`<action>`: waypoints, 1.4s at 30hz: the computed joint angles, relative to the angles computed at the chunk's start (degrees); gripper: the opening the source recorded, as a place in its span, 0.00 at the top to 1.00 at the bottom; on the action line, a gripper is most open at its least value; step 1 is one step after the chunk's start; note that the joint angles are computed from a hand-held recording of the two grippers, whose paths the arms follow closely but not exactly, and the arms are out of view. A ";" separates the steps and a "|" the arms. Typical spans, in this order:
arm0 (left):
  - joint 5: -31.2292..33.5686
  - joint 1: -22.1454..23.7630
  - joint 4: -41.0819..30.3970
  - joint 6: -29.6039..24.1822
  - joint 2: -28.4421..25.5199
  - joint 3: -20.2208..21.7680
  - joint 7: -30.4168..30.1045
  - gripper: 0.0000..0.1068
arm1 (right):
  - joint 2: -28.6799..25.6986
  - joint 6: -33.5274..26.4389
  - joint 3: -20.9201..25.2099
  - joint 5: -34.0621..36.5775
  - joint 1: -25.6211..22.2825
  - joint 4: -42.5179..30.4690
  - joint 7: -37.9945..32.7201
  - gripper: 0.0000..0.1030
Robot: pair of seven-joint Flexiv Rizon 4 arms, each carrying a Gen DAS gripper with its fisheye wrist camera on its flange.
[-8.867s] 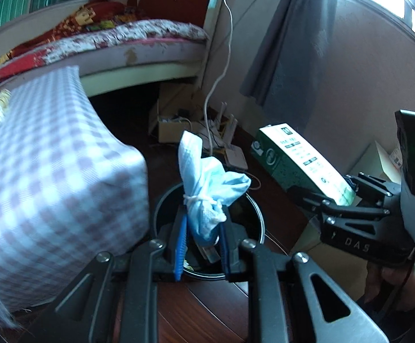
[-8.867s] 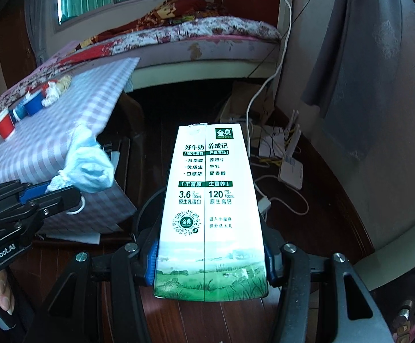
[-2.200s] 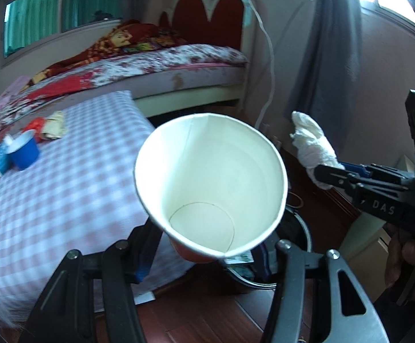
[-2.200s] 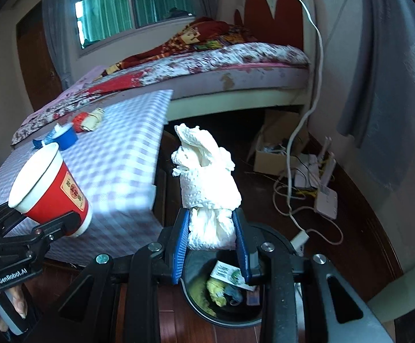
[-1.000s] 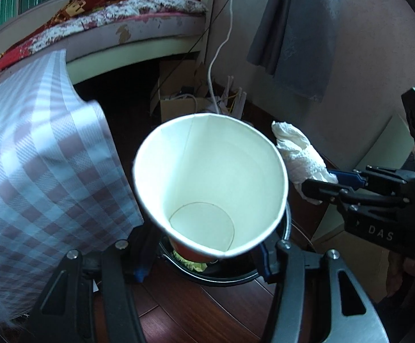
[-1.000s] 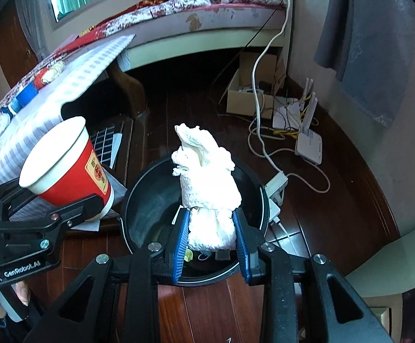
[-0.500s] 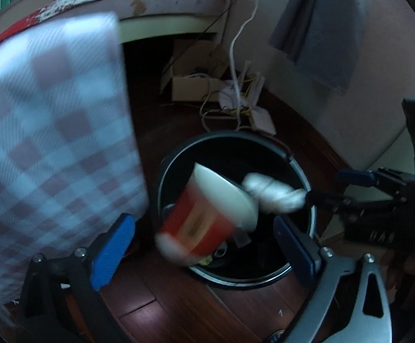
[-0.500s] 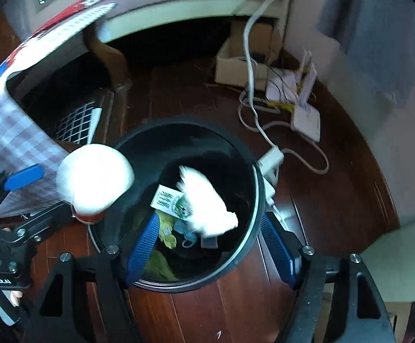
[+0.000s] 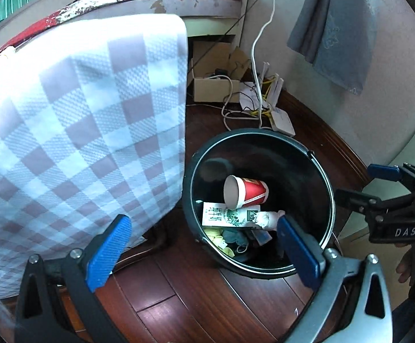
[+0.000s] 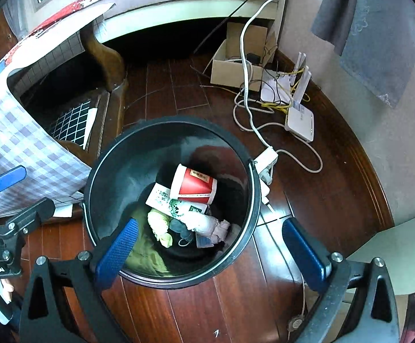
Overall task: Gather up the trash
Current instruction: 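Move both empty tools back toward the table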
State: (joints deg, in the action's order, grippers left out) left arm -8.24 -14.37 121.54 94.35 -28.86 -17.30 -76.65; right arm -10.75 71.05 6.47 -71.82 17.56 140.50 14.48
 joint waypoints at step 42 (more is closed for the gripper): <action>3.01 17.95 11.40 8.31 18.16 -5.32 -8.01 0.04 | 2.61 -7.80 4.17 -11.66 6.73 -13.75 6.61 0.01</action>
